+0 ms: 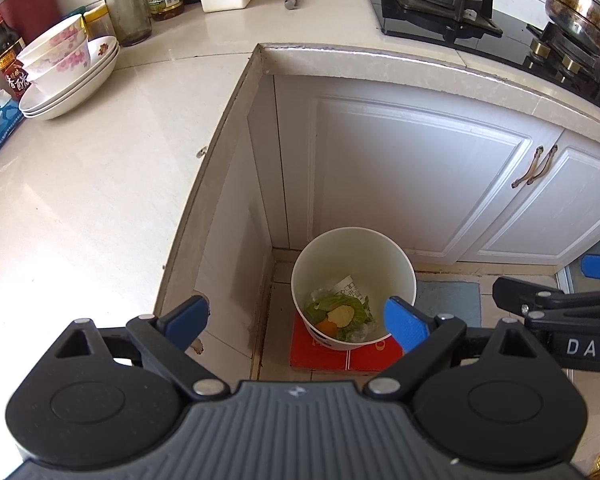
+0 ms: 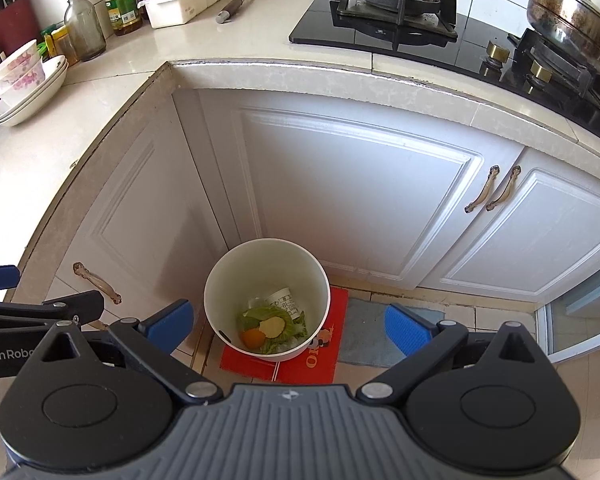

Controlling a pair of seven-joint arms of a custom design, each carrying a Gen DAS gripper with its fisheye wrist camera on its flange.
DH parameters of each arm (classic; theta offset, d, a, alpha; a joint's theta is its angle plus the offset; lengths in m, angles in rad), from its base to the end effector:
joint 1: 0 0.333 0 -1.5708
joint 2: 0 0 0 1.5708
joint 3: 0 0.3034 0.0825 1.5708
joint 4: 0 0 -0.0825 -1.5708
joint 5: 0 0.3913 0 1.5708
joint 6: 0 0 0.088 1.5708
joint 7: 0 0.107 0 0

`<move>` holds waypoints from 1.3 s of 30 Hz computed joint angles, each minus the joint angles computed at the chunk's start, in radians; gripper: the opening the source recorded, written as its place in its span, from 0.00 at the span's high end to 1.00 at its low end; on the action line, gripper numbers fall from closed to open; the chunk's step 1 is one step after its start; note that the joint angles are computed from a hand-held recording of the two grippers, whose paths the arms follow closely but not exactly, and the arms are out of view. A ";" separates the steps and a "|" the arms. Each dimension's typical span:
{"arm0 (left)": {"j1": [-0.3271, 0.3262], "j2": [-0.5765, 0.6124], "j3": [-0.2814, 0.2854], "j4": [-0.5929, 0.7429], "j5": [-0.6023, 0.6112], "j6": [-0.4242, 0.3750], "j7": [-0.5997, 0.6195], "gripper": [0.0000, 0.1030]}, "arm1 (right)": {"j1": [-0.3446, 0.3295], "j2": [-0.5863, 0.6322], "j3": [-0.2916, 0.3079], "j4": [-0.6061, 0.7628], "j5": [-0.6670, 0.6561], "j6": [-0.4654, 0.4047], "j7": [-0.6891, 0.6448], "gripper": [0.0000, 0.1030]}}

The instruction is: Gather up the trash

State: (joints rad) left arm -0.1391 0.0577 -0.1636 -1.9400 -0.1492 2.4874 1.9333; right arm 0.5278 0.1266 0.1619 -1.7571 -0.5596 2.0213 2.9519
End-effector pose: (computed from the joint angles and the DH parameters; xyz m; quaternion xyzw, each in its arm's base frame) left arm 0.5906 -0.1820 0.4916 -0.4659 0.8488 -0.2116 0.1330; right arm 0.5021 0.3689 0.4965 -0.5010 0.8268 -0.2222 0.1267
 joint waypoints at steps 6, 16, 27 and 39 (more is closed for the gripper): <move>0.000 -0.001 0.000 0.001 -0.007 0.001 0.005 0.08 | 0.003 0.002 0.000 0.006 -0.009 -0.009 0.003 0.00; 0.002 0.004 0.001 0.010 -0.011 -0.009 0.016 0.08 | 0.005 0.003 0.000 0.011 -0.009 -0.016 0.006 0.00; 0.003 0.006 0.002 0.014 -0.015 -0.013 0.025 0.08 | 0.002 0.003 -0.002 0.013 -0.006 -0.014 -0.002 0.00; 0.006 0.006 0.004 0.015 -0.018 -0.014 0.031 0.08 | -0.001 0.005 -0.003 0.016 -0.008 -0.009 -0.013 0.00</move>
State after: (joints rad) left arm -0.1336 0.0640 -0.1600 -1.9255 -0.1671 2.4735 1.9641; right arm 0.5273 0.1311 0.1585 -1.7415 -0.5674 2.0124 2.9390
